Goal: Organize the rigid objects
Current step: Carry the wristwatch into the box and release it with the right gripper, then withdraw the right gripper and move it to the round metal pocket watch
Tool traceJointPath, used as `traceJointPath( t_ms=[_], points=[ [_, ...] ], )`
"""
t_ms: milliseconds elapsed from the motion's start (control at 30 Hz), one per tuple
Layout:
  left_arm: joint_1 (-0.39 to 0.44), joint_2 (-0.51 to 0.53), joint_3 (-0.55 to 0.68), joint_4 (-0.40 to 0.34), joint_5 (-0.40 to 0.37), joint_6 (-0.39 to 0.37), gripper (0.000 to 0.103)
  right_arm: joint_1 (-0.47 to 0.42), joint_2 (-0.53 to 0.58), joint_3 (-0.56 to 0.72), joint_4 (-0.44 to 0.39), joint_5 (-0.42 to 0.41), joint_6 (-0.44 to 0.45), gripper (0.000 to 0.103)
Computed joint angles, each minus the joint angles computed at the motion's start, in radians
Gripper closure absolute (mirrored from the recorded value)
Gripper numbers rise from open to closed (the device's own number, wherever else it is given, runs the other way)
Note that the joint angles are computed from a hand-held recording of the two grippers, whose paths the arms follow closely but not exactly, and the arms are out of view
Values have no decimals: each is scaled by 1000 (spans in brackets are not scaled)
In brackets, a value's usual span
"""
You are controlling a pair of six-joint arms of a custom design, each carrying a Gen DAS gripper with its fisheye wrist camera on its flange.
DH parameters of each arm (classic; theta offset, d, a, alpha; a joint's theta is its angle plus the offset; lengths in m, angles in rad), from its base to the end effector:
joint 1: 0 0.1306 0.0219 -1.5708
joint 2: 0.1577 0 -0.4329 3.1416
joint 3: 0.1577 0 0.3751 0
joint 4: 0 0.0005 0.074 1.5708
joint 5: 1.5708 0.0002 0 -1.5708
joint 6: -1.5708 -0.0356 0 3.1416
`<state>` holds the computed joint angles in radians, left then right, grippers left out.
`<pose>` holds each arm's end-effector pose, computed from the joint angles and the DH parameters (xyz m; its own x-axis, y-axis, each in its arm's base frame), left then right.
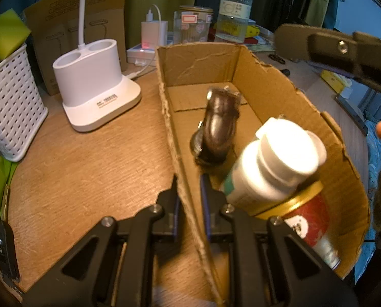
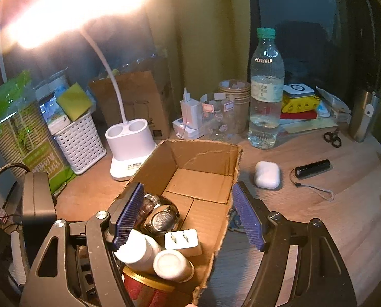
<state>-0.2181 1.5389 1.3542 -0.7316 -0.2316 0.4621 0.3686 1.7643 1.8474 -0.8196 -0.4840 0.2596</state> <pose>0.5005 -0.1031 0.4049 -0.7264 -0.2835 -0.6261 -0.2789 0.9542 -0.1084 0.5751 0.2393 0.4972 -0.4412 -0.4140 -0.7962 -0.7799 0.6159 0.1119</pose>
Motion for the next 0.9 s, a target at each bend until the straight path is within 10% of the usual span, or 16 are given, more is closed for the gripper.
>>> traceJointPath(
  t_ms=[900],
  points=[
    [0, 0, -1, 2, 0, 0, 88, -96, 9, -11, 63, 53, -69, 28]
  ],
)
